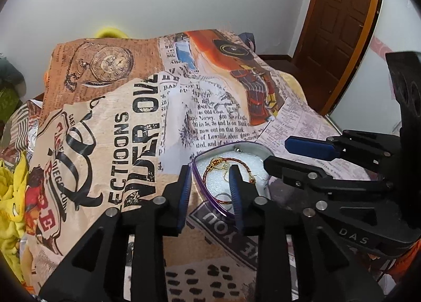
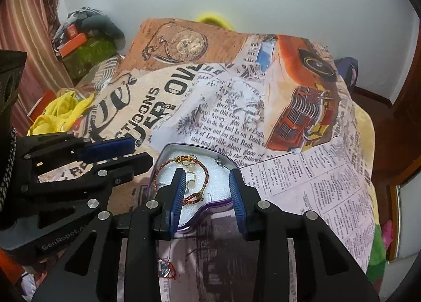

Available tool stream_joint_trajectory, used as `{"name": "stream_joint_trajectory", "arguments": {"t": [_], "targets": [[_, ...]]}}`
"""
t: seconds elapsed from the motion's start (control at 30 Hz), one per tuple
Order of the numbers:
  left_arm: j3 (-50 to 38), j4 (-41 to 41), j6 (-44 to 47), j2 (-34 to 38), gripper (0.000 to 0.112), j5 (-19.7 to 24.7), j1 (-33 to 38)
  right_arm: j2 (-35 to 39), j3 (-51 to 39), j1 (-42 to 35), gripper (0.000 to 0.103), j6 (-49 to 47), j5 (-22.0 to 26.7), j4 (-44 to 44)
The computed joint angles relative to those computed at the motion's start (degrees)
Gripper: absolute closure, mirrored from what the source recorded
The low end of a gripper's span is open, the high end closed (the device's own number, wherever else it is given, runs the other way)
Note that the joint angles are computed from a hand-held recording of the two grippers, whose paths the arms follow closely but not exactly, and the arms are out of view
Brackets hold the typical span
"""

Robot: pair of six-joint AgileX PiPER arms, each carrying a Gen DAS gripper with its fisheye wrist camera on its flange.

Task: Organize jewelry
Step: 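Open both grippers over the tin to drop the bracelet and ring, then move the left gripper to the silver charm pendant and grasp it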

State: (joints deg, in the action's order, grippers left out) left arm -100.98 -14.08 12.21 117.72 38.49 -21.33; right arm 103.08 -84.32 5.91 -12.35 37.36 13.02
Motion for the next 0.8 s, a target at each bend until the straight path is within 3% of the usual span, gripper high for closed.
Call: {"name": "stream_joint_trajectory", "arguments": {"t": [0.13,0.6,0.8], "targets": [[2.59,-0.91,0.23,-3.05,0.075,-0.41,0.18,-2.96,1.95,0.46,0.072,1.19,-0.71,-1.45],[16.17,-1.52,0.14,-14.06,0.075,-1.93,1.26,-14.52,12.46,3.18,0.071,7.38,-3.35,-7.95],[21.89,-2.54,1.25,-16.32,0.075,-2.78,1.14,-16.63,16.70,3.36,0.065,8.45,-4.09,-7.77]]}}
